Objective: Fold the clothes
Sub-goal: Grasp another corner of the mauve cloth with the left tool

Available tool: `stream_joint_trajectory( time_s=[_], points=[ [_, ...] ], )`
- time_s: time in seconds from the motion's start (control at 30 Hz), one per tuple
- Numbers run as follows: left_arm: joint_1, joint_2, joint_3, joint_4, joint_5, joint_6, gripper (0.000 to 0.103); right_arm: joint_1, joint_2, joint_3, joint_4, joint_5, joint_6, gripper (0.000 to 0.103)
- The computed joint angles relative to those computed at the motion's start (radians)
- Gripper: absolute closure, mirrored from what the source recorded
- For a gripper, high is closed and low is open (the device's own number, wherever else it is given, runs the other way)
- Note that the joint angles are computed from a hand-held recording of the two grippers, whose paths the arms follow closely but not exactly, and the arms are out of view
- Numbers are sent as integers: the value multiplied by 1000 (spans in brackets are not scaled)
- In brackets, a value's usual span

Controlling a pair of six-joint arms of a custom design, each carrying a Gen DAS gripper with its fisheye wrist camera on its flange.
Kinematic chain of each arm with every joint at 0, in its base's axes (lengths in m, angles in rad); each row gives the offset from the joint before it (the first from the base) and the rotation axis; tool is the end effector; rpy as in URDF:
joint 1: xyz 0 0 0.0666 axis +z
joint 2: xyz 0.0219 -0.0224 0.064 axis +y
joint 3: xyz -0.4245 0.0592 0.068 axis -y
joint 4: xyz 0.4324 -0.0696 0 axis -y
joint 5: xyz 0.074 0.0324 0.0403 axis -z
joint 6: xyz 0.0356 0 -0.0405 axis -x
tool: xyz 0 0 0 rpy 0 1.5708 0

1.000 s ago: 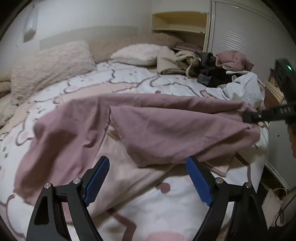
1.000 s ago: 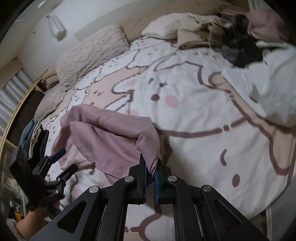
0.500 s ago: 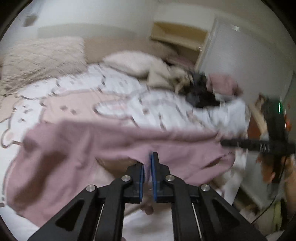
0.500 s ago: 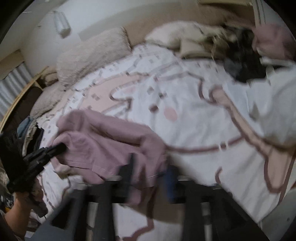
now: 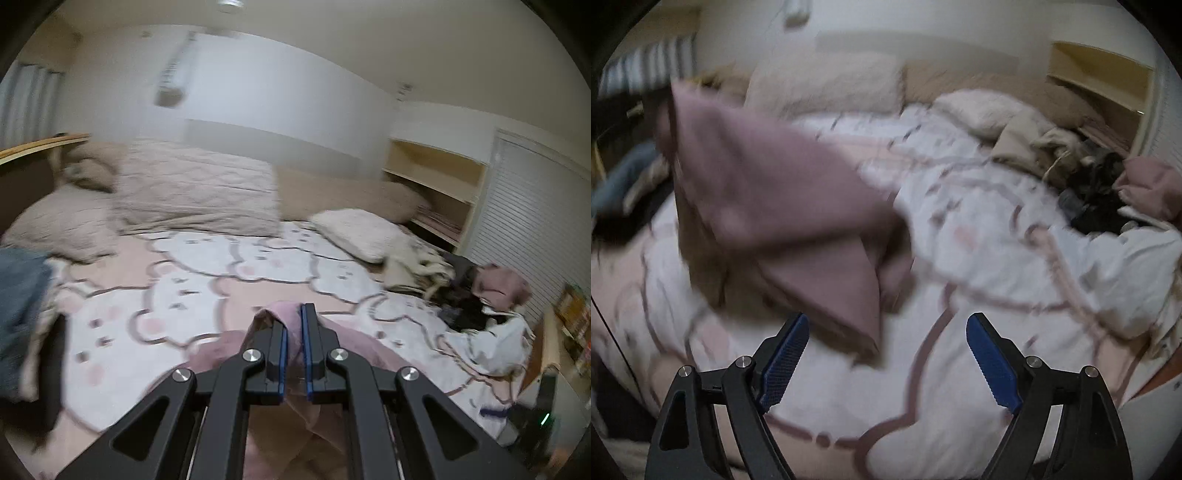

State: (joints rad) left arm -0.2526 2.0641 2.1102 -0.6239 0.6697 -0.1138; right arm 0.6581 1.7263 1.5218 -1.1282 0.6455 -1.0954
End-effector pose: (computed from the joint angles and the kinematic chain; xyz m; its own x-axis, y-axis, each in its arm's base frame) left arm 0.7690 -0.2217 0.4364 -0.4460 0.2071 -0.8707 0.7550 0.6096 -0.2417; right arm 0.4898 0.3510 0.3520 -0.6865 0.3670 -0.6277 0.5114 0.8574 -0.0579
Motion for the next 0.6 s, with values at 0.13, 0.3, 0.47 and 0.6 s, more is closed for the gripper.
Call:
stream_joint_trajectory(
  time_s=[0.13,0.3,0.47,0.6],
  points=[
    [67,-18,-53,-19,-50,-1,95,30,119,79,-14,50,99,21],
    [114,-26,-114,-43,-93,11,95,58,255,219,-58,138,320,26],
    [130,-35,-163,-40,-107,25,95,65,377,356,-264,305,358,44],
    [130,-36,-171,-39,-108,30,95,46,435,400,-394,399,307,81]
  ],
)
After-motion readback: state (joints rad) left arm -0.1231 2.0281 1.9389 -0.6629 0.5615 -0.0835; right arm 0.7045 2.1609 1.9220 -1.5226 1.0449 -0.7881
